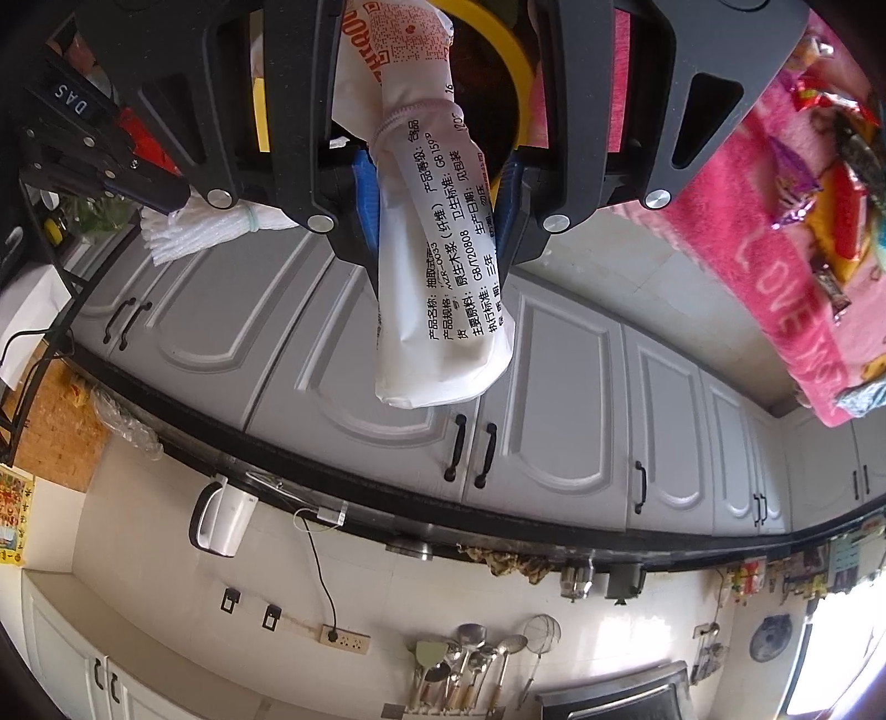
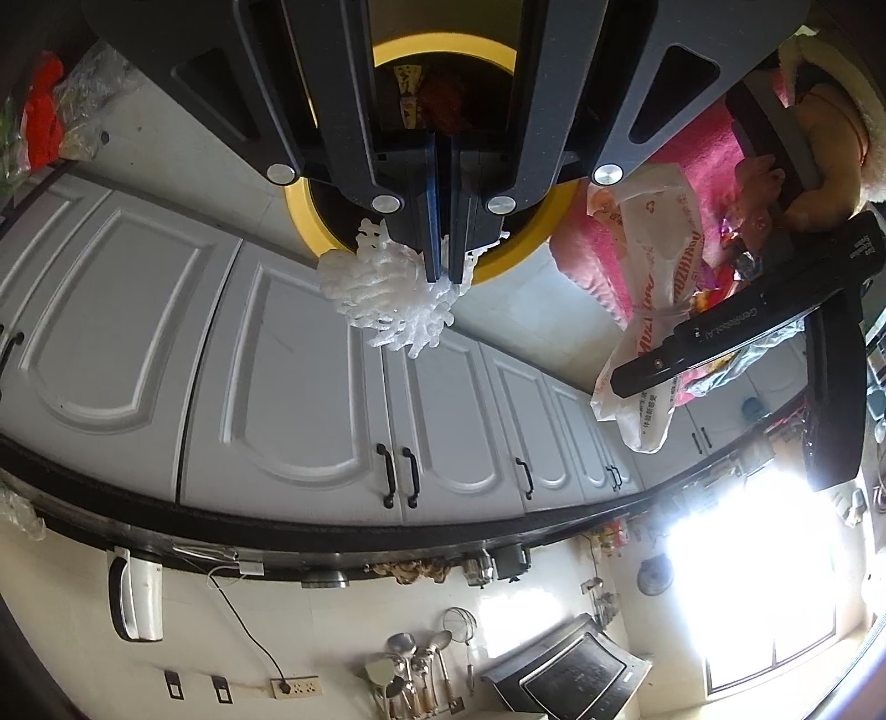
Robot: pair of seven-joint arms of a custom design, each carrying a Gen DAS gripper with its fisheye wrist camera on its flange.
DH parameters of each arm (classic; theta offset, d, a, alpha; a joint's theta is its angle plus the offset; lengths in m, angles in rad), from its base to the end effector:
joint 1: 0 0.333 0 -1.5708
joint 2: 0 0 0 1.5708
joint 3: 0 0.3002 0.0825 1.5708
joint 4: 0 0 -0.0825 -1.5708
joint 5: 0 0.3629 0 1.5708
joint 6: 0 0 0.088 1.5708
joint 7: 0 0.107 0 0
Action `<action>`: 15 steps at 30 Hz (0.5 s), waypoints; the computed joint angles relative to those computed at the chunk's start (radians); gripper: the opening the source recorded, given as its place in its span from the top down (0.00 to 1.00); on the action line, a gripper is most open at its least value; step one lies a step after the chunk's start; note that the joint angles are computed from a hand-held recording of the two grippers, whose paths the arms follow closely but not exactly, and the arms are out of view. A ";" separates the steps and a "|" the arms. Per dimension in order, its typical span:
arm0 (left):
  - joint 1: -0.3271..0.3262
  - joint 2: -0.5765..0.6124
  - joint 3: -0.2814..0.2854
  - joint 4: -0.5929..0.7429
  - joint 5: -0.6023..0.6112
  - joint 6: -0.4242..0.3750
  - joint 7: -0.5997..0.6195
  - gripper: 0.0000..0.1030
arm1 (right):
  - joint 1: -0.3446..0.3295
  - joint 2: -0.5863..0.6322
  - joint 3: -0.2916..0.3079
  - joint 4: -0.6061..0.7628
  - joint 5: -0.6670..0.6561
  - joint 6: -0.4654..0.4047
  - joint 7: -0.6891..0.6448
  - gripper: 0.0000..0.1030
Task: Collect trash
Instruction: 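Carry white bag with left tool while right tool carries foam net to bin, then open right tool over bin while left tool drops white bag into bin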
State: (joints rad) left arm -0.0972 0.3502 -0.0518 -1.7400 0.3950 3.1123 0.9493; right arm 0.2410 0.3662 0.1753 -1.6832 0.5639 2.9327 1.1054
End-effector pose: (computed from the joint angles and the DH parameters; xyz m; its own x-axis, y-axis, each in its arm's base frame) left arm 0.6589 -0.1269 0.4926 -0.0164 -0.9789 0.2036 -0.5333 -0.1637 -0.8299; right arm 0.6402 0.2270 0.4822 0.4173 -0.8868 -0.1989 -0.6157 -0.1149 -0.7795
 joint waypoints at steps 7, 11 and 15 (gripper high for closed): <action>0.072 0.036 -0.092 0.029 -0.085 -0.023 0.082 0.60 | 0.030 0.023 -0.043 0.024 -0.060 -0.014 0.082 0.91; 0.069 0.029 -0.086 0.015 -0.109 -0.028 0.093 0.46 | 0.024 0.029 -0.041 0.026 -0.075 -0.010 0.110 0.75; 0.075 0.014 -0.087 -0.004 -0.130 -0.032 0.098 0.38 | 0.020 0.026 -0.034 0.022 -0.082 0.000 0.113 0.68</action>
State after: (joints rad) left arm -0.0219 0.3644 -0.1383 -1.7444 0.2647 3.0804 1.0469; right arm 0.2614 0.3925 0.1415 -1.6611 0.4824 2.9329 1.2183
